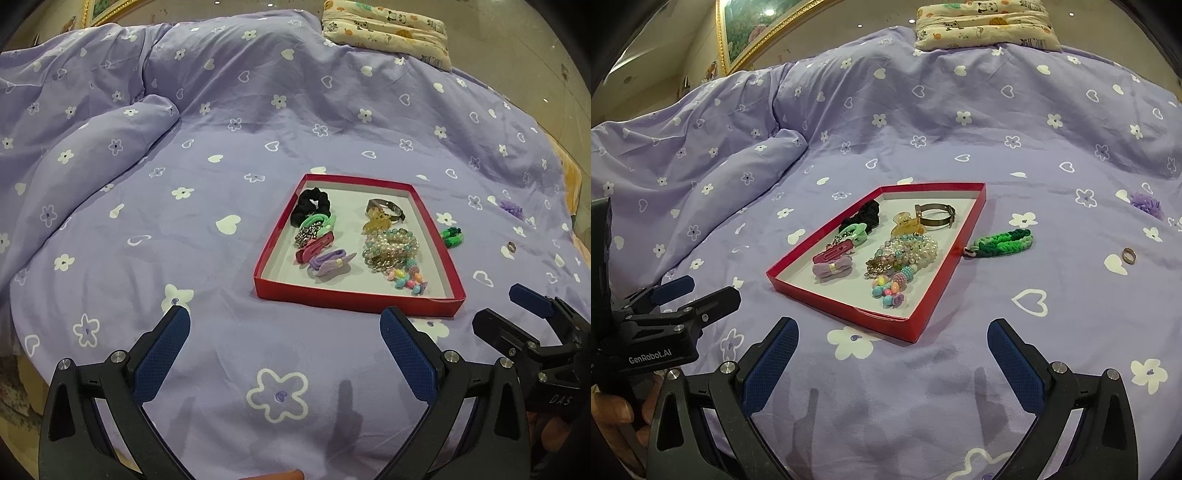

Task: Organize jewelry

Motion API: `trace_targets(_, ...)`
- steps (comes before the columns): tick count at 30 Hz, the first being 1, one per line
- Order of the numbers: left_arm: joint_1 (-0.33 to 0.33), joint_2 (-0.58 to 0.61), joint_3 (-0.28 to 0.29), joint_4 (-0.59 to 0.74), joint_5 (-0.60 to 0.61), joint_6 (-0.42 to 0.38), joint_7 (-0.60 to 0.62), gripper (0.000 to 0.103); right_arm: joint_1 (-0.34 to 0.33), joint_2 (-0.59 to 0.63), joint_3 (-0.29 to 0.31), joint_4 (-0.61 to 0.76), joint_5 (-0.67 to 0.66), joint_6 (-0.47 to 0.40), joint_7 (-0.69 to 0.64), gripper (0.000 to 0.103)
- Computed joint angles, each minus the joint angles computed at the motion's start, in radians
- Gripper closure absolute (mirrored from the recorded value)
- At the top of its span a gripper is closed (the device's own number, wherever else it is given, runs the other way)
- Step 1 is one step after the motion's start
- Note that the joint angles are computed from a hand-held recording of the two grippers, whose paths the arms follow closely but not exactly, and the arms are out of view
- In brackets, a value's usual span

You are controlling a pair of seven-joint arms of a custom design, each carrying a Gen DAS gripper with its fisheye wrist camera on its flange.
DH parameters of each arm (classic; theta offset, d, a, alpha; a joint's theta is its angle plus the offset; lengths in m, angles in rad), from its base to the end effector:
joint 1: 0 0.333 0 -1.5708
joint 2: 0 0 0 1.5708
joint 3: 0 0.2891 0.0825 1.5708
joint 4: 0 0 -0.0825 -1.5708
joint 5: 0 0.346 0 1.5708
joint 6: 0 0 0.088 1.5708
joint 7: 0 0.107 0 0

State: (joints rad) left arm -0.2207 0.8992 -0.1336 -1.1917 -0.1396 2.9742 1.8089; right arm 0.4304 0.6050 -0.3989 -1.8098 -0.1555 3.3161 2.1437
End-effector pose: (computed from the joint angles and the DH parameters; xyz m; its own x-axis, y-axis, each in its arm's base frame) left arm 0.7257 -0.2158 0.3497 -0.3756 -0.9259 0.0407 -0.5906 0.2053 -0.7804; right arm 0.6564 0.0827 0.3428 -0.1273 -0.9829 -0.1328 -0.5699 0.1820 -0.8013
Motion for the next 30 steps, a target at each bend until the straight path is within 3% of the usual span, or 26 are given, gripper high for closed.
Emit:
trace_targets(6, 0.006, -0.016, -0.011, -0.028, -0.003, 0.029, 0.017, 0.0, 0.04, -0.001, -0.041, -0.011, 0.016, 0.018, -0.01, 0.0)
trace_targets(30, 0.012, -0.052, -0.027, -0.084, -0.028, 0.068, 0.06, 0.0, 0.042, -0.012, -0.034, -0.02, 0.045, 0.031, -0.053, 0.0)
